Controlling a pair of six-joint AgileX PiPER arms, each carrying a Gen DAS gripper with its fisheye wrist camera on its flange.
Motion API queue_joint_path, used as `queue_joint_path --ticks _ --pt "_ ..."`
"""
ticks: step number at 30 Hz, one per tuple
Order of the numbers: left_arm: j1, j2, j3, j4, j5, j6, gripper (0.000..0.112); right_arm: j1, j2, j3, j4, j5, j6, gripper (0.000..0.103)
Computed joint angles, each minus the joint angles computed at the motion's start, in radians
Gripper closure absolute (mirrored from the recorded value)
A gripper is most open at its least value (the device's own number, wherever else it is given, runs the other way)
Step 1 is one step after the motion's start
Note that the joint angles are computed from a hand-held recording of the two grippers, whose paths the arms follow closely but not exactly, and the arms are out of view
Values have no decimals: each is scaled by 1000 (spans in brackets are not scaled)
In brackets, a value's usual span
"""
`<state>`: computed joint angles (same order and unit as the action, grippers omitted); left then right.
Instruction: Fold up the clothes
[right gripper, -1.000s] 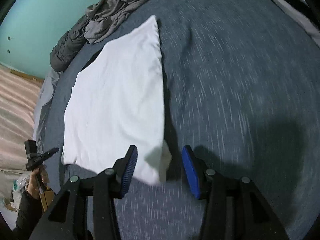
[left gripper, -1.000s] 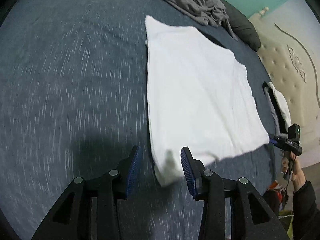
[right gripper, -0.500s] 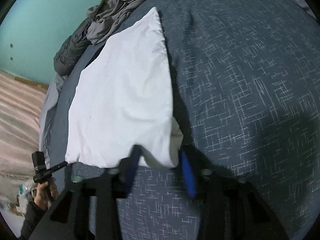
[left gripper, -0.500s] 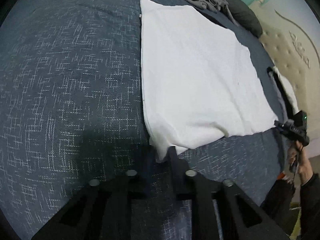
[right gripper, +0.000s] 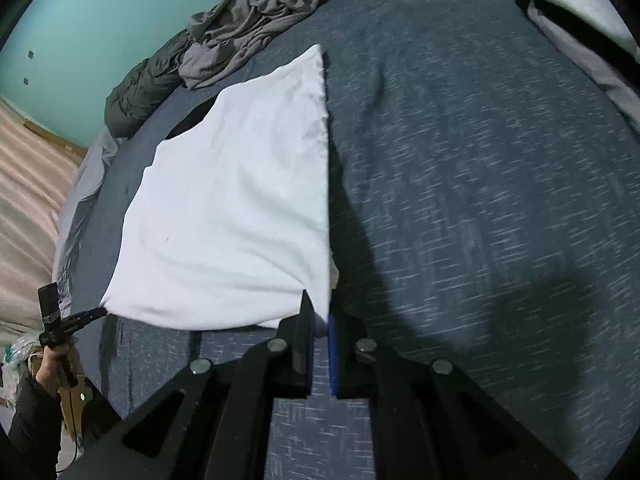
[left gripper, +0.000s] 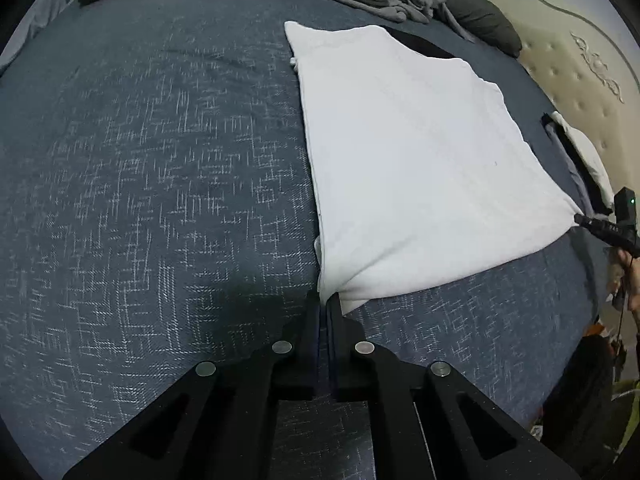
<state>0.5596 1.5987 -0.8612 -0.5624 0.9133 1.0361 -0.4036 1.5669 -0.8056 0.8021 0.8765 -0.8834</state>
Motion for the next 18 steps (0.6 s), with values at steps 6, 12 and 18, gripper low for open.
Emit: queue_joint_path --ticks 6,12,18 --pt "3 0 39 -9 -5 31 109 33 59 13 -11 -59 19 97" --pt "54 3 46 -42 24 53 105 110 -3 49 -127 -182 191 77" --pt "147 -79 59 -49 69 102 101 253 -216 64 -233 -239 447 68"
